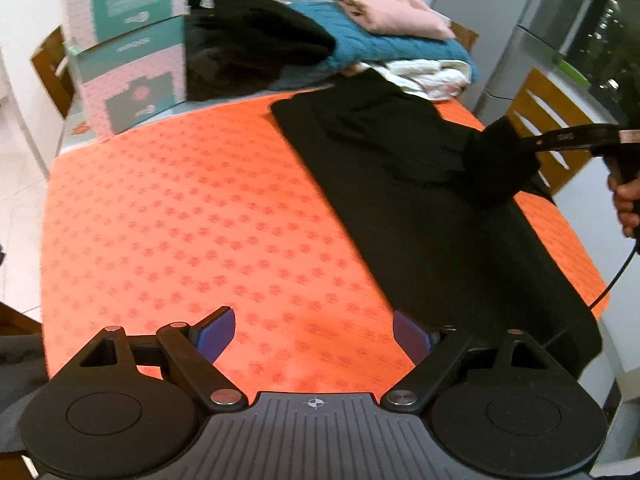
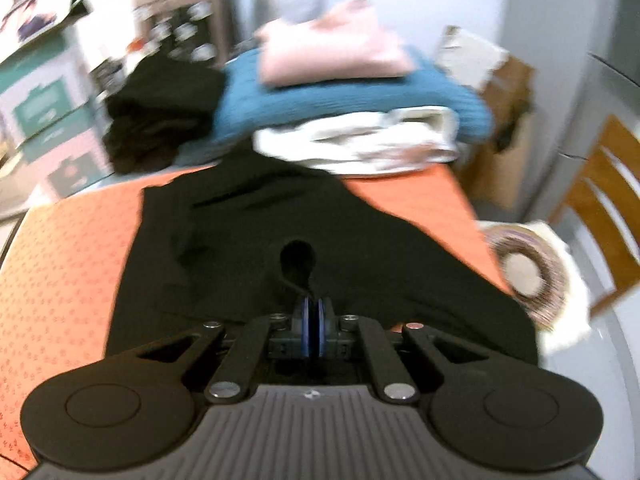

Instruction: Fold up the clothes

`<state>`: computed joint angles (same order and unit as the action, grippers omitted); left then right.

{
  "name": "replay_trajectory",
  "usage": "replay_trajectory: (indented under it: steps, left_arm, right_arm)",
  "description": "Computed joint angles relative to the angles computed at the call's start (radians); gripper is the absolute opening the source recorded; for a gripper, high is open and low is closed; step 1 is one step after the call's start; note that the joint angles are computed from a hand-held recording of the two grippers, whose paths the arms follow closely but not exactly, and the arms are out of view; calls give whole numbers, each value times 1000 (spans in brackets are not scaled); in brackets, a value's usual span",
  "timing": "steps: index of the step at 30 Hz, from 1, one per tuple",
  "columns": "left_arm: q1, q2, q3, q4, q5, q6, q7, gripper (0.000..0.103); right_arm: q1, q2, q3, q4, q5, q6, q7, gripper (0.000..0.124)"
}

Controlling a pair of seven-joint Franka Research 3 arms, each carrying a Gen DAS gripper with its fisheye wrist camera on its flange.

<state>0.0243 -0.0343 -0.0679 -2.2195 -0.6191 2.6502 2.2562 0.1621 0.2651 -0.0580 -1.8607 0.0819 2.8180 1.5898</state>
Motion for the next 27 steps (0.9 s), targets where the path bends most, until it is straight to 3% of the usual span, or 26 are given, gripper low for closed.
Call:
replay_trajectory:
  steps: [3,6,9,12,15,17,19,22,25,27]
  left_arm:
    - [-22,-26,-13,-24,-13,8,-5,87]
    - [-55,-53,-27,-46,5,27,-49,87]
    - [-94,-66,-46,-63,56,58,-141,87]
    - [-135,-70,-75,-81,132,108,-287,87]
    - [-171,-70,-109,-100,245,158,-493,87]
    - [-186,-71,-135,-115,350,187,-671,87]
    - [-188,-74,-170,-134,474,214,-894,87]
    - [-183,-66,-204,-115,662,179,-1174,87]
    - [-191,-57,-219,-90,832,145,-1363,87]
    - [-210,-41,-213,-66,900,124,-1425,87]
  right_arm:
    - [-9,-92,-52,-125,-53,56,64,5]
    - [-83,-160,-39,-217,22,90,-3,5]
    - [-160,-202,-16,-270,197,104,-190,5]
    - [-227,-218,-10,-276,478,75,-505,4]
    - [-289,-202,-30,-219,748,-33,-814,4]
    - [-334,-164,-55,-153,836,-137,-938,4]
    - [-373,-110,-65,-72,860,-228,-990,4]
    - [-421,-21,-61,61,845,-334,-1006,4]
    - [-462,35,-44,156,824,-417,-1021,4]
    - [-484,55,-37,197,809,-470,-1018,4]
